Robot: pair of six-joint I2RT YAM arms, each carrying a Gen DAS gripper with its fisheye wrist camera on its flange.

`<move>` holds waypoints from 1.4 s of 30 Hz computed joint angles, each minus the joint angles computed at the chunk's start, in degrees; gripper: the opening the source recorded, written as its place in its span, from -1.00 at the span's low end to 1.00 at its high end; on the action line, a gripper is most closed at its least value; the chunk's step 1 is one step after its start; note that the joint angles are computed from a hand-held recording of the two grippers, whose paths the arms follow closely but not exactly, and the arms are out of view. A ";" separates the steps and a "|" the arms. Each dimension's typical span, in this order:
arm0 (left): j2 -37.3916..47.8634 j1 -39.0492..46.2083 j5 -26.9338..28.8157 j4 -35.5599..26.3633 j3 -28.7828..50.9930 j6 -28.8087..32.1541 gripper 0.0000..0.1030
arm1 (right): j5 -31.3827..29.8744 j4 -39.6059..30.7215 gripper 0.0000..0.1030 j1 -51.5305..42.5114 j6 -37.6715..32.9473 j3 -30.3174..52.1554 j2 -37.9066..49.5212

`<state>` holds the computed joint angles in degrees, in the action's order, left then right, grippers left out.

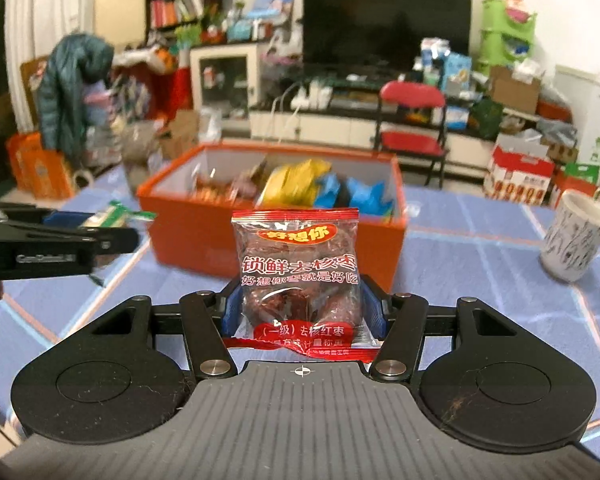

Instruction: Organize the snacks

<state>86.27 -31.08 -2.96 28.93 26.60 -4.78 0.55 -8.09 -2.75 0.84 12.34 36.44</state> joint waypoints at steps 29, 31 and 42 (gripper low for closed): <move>26.15 1.80 -8.30 -13.73 39.04 2.65 0.99 | 5.59 21.36 0.27 1.90 0.27 30.33 49.57; 22.39 1.24 -8.57 -13.72 36.25 2.67 0.99 | 5.16 20.13 0.35 2.12 0.36 28.01 44.74; -6.47 -8.02 -15.69 -17.99 10.42 -4.18 0.99 | 13.96 -9.37 0.77 12.75 8.59 7.75 -6.71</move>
